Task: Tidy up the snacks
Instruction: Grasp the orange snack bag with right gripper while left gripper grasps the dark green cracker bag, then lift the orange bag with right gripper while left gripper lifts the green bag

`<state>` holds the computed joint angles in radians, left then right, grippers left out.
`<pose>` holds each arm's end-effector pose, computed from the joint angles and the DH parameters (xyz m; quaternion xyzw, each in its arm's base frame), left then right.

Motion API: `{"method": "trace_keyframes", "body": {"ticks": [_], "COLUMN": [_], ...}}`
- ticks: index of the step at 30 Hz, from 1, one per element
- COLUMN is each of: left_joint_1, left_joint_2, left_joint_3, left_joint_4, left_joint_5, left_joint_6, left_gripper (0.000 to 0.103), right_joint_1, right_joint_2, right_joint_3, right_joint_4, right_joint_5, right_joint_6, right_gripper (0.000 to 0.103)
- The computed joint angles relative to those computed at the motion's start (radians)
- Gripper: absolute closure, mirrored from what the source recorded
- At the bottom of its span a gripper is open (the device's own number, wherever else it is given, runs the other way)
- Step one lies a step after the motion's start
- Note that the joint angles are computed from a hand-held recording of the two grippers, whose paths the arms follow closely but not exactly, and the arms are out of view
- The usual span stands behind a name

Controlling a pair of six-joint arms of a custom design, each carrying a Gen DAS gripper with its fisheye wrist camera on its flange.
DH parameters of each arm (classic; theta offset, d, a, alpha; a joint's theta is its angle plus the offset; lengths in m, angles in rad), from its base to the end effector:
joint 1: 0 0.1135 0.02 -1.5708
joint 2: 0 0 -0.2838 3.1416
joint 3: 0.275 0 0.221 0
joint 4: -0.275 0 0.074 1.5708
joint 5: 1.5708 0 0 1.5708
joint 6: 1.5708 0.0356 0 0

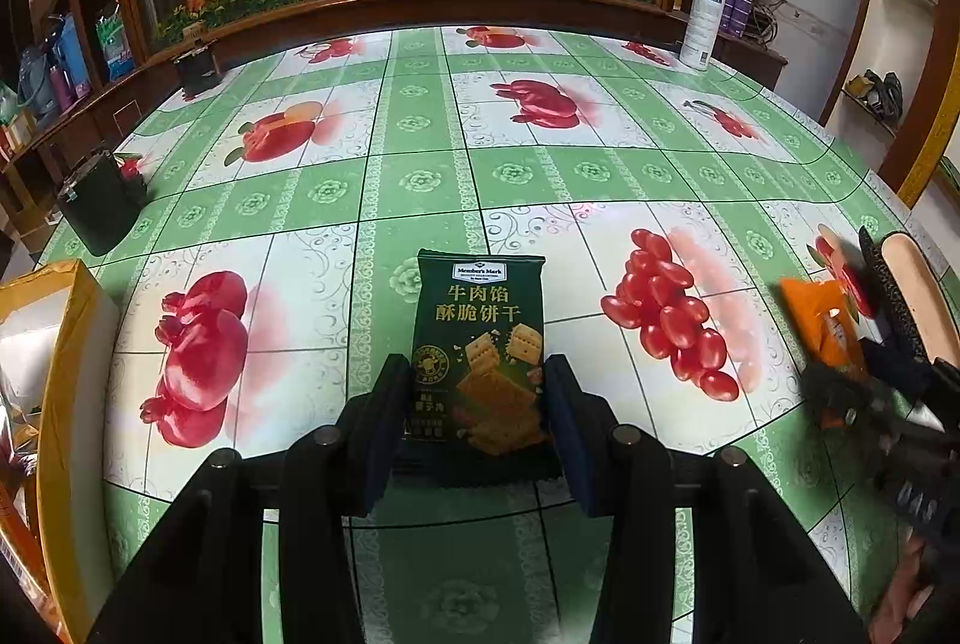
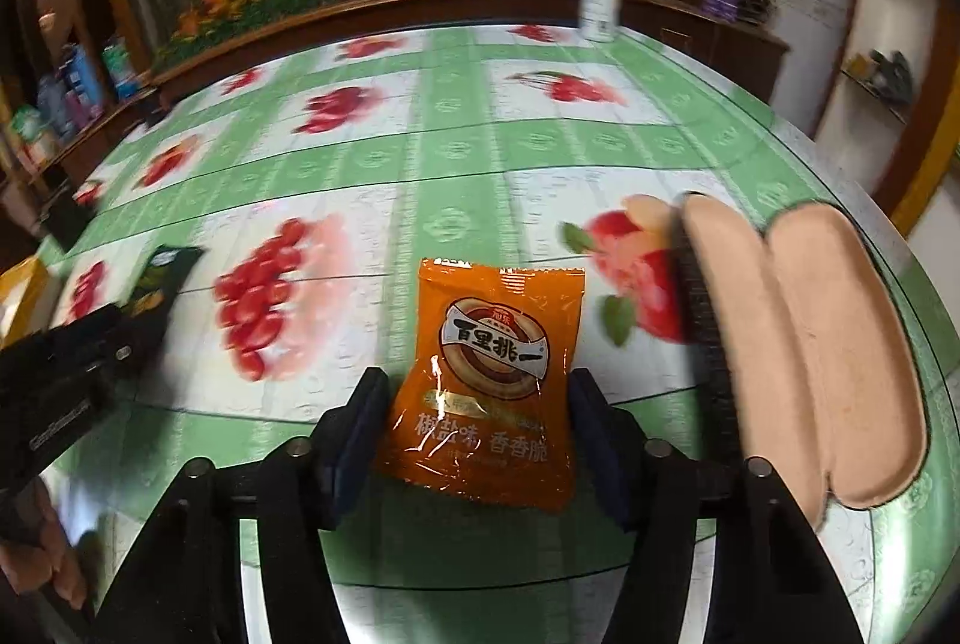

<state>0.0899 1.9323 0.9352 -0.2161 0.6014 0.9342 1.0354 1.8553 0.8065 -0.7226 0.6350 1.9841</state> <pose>0.3229 0.0089 0.1361 0.4332 0.8358 -0.1709 0.2909 0.1392 0.1933 0.1308 0.4039 0.8552 -0.1139 0.3042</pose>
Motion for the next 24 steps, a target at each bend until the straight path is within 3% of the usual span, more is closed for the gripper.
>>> {"method": "trace_keyframes", "body": {"ticks": [6, 10, 13, 18, 21, 24], "left_joint_1": [0.001, 0.003, 0.004, 0.004, 0.000, 0.003], "left_joint_2": [0.001, 0.012, 0.020, 0.028, 0.025, 0.032], "left_joint_3": [0.002, 0.020, 0.032, 0.044, 0.036, 0.046], "left_joint_4": [0.002, -0.003, -0.007, -0.017, -0.003, -0.010], "left_joint_5": [-0.001, -0.003, -0.001, 0.005, -0.007, -0.006], "left_joint_6": [-0.002, -0.010, -0.022, -0.023, -0.032, -0.041], "left_gripper": [0.058, 0.058, 0.058, 0.056, 0.043, 0.040], "right_joint_1": [0.004, 0.026, 0.025, -0.034, -0.055, -0.065], "right_joint_2": [0.045, 0.031, -0.011, -0.025, -0.016, 0.039], "right_joint_3": [0.064, 0.067, 0.021, -0.004, 0.020, 0.102], "right_joint_4": [0.101, 0.068, 0.130, 0.179, 0.154, 0.062], "right_joint_5": [0.036, 0.073, 0.082, 0.004, -0.025, -0.034], "right_joint_6": [-0.211, -0.169, -0.166, -0.181, -0.190, -0.212], "right_gripper": [0.037, 0.030, 0.029, 0.029, 0.029, 0.045]}}
